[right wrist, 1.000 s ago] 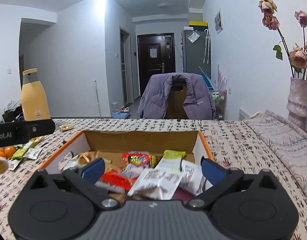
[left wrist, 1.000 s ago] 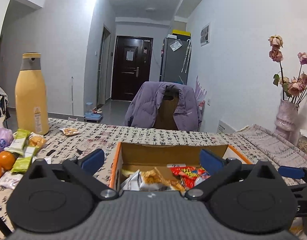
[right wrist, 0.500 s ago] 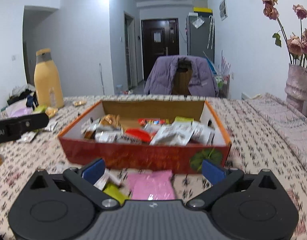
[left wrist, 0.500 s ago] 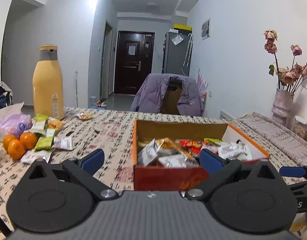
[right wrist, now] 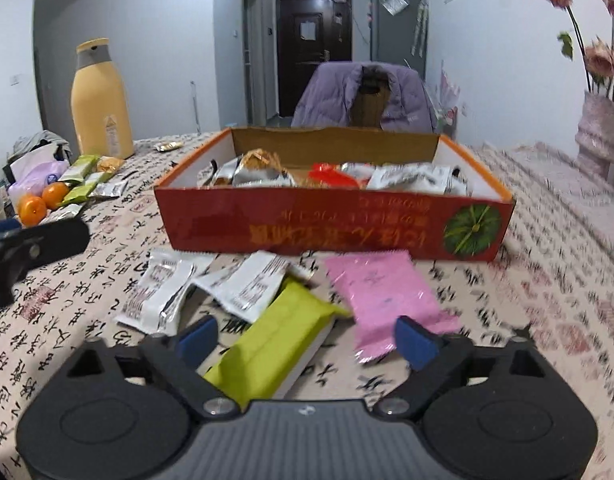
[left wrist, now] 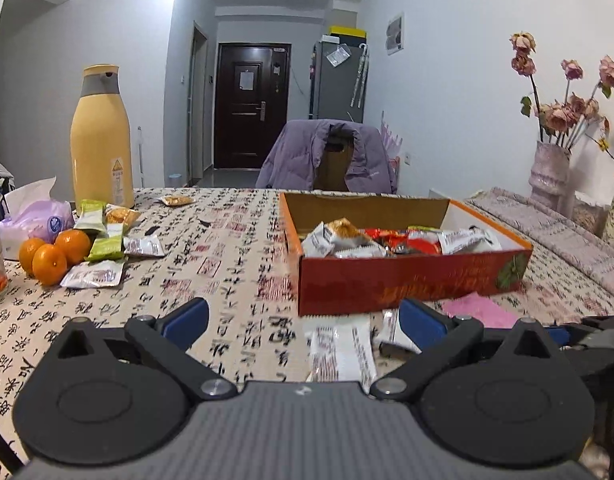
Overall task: Organize snacks
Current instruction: 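Withdraw both open tools from the box back to the snack pile, then grasp the lime-green bar packet with the right tool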
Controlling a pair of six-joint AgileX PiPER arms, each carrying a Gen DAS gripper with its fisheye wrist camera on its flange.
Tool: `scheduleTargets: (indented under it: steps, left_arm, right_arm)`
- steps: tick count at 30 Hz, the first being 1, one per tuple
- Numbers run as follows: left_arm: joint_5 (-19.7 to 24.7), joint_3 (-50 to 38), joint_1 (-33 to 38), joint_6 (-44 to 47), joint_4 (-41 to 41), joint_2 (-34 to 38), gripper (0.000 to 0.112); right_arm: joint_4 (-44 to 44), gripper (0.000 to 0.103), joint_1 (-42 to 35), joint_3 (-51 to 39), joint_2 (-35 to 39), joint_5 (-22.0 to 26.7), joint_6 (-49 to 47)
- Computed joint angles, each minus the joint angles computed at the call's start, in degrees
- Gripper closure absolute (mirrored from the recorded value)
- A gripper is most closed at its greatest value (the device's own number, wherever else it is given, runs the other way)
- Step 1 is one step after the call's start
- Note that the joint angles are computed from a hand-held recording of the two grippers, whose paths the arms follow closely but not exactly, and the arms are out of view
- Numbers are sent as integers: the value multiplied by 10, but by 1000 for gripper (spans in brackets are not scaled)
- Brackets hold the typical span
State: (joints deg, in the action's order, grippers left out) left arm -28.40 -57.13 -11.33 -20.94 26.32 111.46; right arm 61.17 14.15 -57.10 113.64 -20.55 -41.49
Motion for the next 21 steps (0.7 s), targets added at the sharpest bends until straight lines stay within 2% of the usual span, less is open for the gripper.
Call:
scheduleTargets:
  steps: [9,14,19,21]
  left_arm:
    - [1,4,16,-47,68,16,9]
    - [3,7,15,-49,72,17,9]
    - [1,10,15,-58,82,17,9]
    - [4,9,13,-59,82,17,9]
  right_arm:
    - [98,36,22,-31,28,-7,-67]
    - [120,45,30,-28,27,-27,-89]
    - [118,59,17,-6,17,-23,-92]
    - [93,59,15,2,16,-25,-75]
